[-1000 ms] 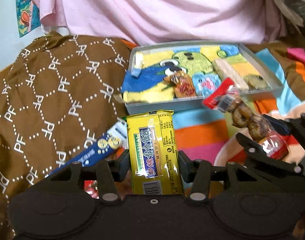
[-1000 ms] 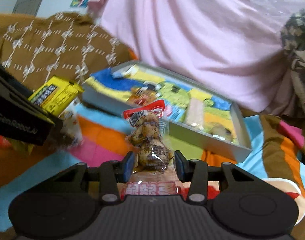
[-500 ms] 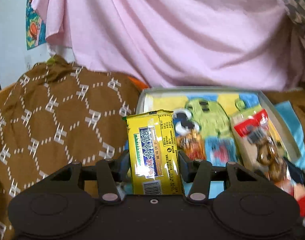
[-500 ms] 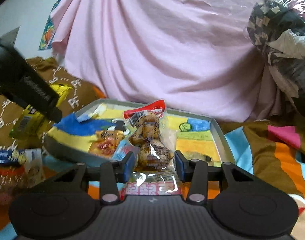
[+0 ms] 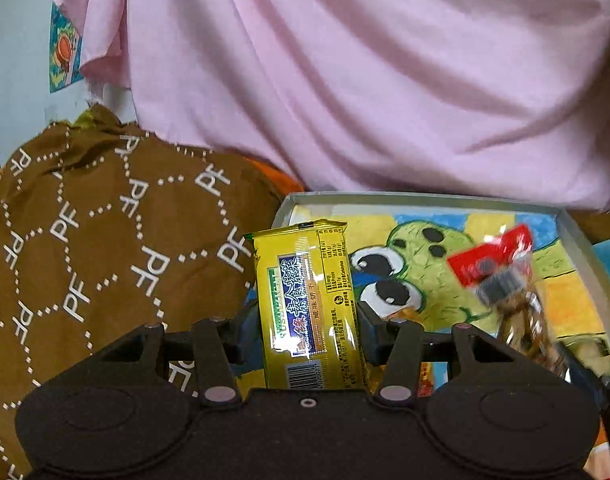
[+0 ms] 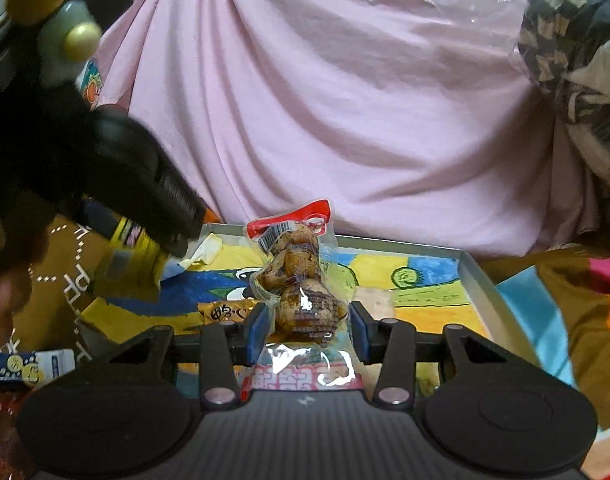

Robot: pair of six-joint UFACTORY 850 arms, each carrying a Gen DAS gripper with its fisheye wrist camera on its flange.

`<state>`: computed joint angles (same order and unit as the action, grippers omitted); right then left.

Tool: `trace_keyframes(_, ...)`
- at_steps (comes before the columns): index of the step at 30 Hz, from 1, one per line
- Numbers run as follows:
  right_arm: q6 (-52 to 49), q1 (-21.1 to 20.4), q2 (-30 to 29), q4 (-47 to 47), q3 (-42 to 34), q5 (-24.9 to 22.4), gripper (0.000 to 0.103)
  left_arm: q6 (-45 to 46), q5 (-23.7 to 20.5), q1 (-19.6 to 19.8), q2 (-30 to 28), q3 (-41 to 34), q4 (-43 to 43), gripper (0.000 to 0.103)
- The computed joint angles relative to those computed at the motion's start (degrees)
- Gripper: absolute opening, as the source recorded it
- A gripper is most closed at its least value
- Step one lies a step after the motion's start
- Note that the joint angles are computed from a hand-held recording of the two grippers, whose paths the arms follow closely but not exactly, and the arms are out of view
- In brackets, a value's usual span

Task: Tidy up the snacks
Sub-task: 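Carry the wafer bar and cookie bag over the silver tray, then lower both grippers into the tray and open them to release the snacks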

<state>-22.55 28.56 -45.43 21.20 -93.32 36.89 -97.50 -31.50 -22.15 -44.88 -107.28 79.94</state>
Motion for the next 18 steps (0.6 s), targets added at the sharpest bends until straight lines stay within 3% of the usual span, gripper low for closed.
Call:
trace_keyframes(6,2.51,-0.69,-2.90,-2.45,-3.82,0.40,0.048,5.14,0.59,1.32,-2.06,-2.79,-4.15,0.052)
trace_keyframes(18,0.91,-0.45,-5.80,-3.06,-8.24,-3.32,0.046,15.53,2.10,2.34,-5.16,-6.92,-15.09,0.052)
